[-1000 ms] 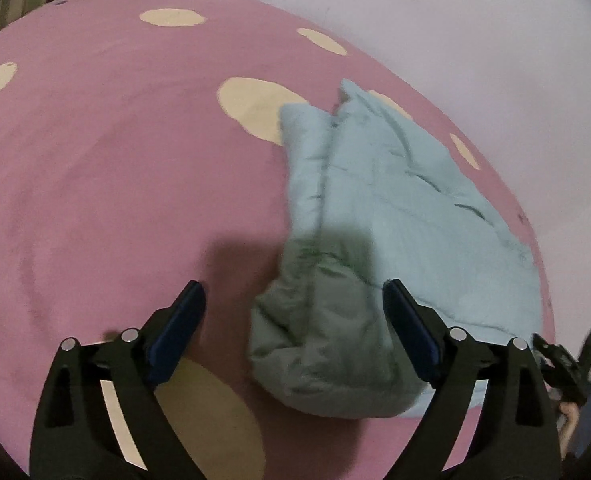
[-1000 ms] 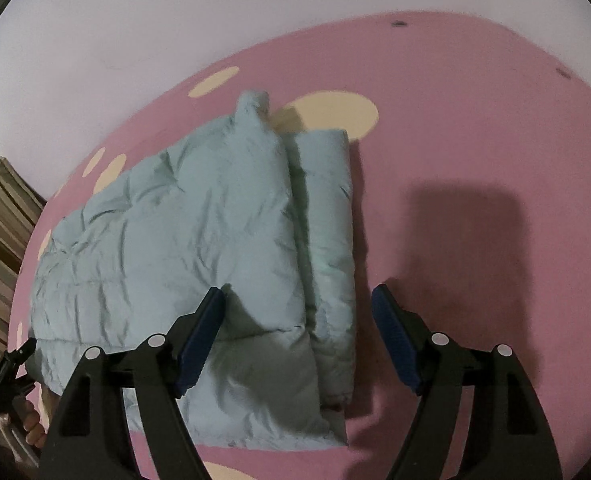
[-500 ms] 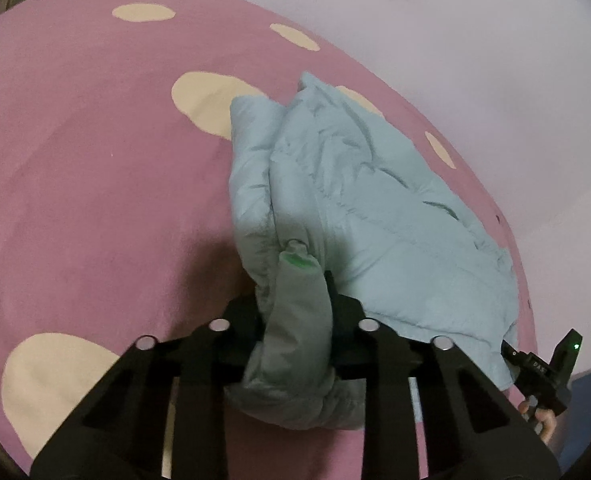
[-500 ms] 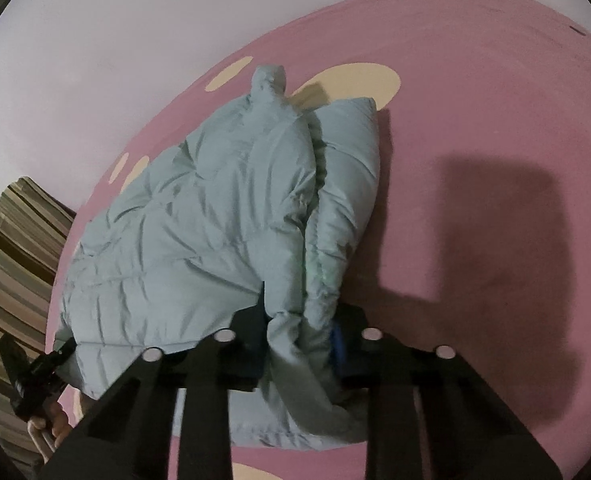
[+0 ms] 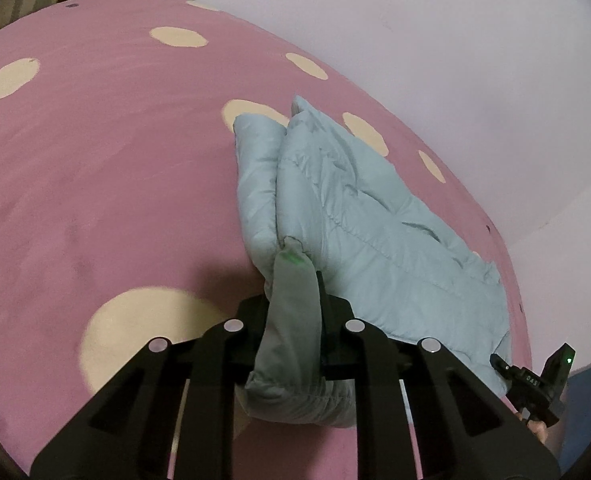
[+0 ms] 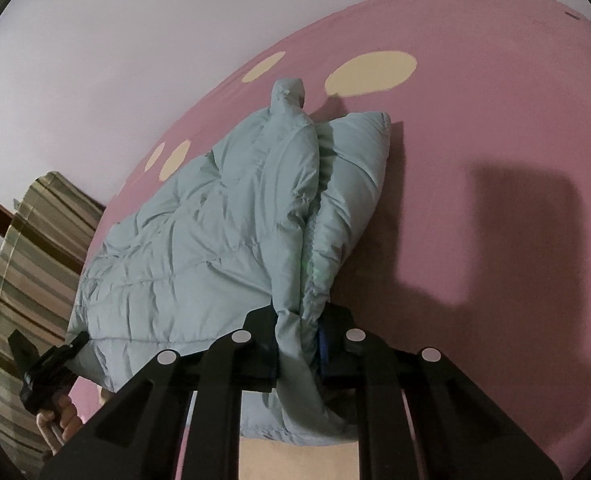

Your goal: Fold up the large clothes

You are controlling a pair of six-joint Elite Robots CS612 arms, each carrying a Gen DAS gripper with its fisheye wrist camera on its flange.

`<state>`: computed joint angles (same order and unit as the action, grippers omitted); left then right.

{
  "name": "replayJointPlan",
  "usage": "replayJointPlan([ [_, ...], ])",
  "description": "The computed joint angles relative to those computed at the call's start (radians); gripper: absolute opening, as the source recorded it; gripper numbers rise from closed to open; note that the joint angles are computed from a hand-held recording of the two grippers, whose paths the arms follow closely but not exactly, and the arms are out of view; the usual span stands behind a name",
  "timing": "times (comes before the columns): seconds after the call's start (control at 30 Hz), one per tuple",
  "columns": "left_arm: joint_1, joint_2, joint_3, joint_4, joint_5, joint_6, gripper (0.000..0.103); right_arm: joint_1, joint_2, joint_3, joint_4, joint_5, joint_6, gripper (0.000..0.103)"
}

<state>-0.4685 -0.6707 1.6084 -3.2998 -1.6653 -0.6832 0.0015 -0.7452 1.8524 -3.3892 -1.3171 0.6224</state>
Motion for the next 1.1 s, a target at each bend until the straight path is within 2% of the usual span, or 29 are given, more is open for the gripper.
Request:
replayJointPlan([
  [0.4, 0.021, -0.077, 0.184, -0.096, -0.013, -0.036, 0.016, -0.014, -0.008, 0.011, 0.017, 0.062, -0.06, 0.014],
  [0.67, 0.03, -0.084, 0.219, -0.125, -0.019, -0.053, 0.016, -0.019, -0.007, 0.006, 0.033, 0.078, -0.064, 0.014],
  [0.87, 0.029, -0.075, 0.196, -0.09, -0.013, -0.04, 0.017, -0.021, -0.004, 0.002, 0.039, 0.072, -0.085, 0.016],
  [1.0, 0.018, -0.089, 0.201, -0.045, 0.038, -0.009, 0.027, -0.018, -0.017, 0.017, 0.045, 0.051, -0.088, 0.023],
  [1.1, 0.02, -0.094, 0.203, -0.035, 0.049, -0.023, 0.036, -0.01, -0.026, 0.019, 0.058, 0.017, -0.092, 0.028],
])
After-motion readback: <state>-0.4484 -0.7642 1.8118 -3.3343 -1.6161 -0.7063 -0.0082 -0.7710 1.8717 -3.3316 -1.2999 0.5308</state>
